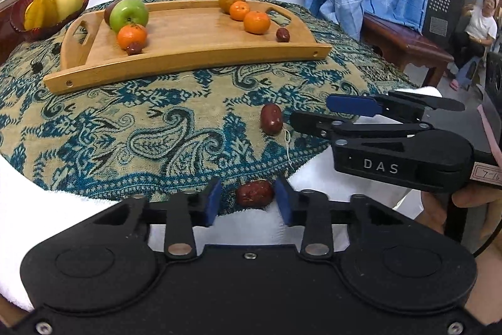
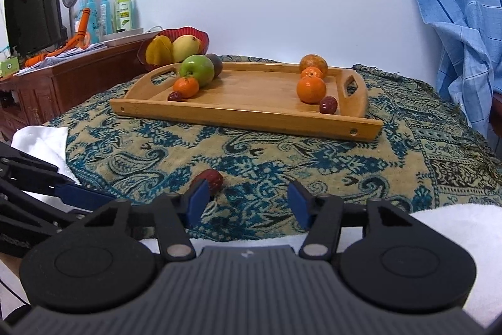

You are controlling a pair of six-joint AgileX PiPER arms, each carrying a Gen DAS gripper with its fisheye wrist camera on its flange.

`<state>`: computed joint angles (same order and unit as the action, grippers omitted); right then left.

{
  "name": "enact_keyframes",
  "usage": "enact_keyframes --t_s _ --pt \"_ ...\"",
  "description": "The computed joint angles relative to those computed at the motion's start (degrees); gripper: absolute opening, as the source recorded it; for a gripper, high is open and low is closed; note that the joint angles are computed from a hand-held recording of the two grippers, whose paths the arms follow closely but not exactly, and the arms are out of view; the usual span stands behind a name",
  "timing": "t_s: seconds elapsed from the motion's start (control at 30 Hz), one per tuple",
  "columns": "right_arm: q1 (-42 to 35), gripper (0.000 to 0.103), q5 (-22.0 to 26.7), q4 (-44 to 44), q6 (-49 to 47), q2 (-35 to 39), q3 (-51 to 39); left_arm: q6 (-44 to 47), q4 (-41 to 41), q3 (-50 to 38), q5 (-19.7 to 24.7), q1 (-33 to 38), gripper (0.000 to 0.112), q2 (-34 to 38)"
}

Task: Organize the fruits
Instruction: 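Grasp a red date with the left tool while the right tool grasps another date, then carry both held red dates up and over the wooden tray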

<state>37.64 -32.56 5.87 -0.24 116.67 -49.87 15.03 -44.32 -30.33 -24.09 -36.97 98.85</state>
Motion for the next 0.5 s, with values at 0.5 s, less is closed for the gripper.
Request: enact_keyframes --t_s 0.5 --pt "3.1 0.031 -1.3 5.2 -3.9 1.5 -2.1 9.8 -12.0 0.9 -5.0 -1.5 0.026 -1.2"
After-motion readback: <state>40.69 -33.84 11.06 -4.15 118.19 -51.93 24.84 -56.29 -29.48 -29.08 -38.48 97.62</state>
